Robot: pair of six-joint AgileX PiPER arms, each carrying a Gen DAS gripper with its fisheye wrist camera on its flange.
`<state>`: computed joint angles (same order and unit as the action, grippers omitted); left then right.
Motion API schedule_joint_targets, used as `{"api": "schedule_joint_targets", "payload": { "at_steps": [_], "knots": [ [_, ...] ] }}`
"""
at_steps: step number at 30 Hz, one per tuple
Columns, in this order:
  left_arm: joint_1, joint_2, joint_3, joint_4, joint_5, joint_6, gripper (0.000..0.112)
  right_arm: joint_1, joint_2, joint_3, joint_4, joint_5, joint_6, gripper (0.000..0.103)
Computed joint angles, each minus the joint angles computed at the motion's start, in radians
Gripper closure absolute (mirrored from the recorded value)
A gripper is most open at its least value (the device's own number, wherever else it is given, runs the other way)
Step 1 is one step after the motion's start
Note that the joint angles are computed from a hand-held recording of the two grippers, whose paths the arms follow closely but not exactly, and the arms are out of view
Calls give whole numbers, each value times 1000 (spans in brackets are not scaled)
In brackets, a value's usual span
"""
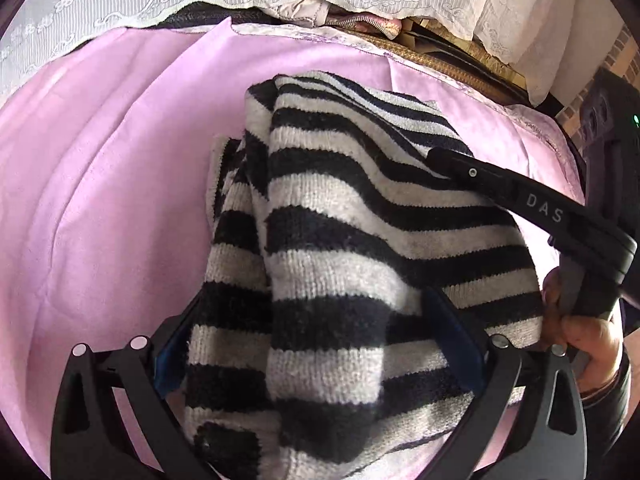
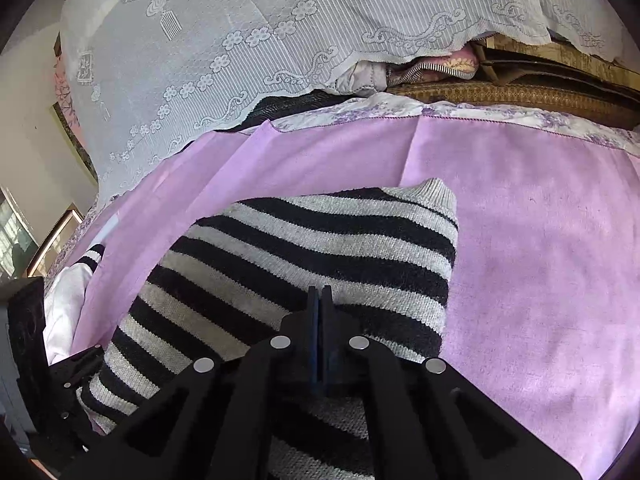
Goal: Fold small clothes
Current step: 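Move the right tool to one end of the striped stack and grasp it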
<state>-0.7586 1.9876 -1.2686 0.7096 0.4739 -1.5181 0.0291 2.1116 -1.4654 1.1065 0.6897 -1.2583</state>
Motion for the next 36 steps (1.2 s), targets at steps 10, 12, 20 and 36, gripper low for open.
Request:
{"api": "schedule_joint_targets", "payload": {
  "at_steps": [10, 12, 20, 36],
  "knots": [
    [-43, -102, 54, 172, 179, -260, 14, -34, -153, 130, 65, 71, -85, 80],
    [-20, -59, 23, 91, 181, -187, 13, -31, -166, 159, 51, 61, -98, 80],
    [-51, 15, -31, 86, 241, -153, 13, -26, -189, 306, 133, -40, -274, 78],
    [-88, -87, 84, 211, 237, -368, 13, -44, -374, 517, 287, -81, -525, 72]
  ]
}}
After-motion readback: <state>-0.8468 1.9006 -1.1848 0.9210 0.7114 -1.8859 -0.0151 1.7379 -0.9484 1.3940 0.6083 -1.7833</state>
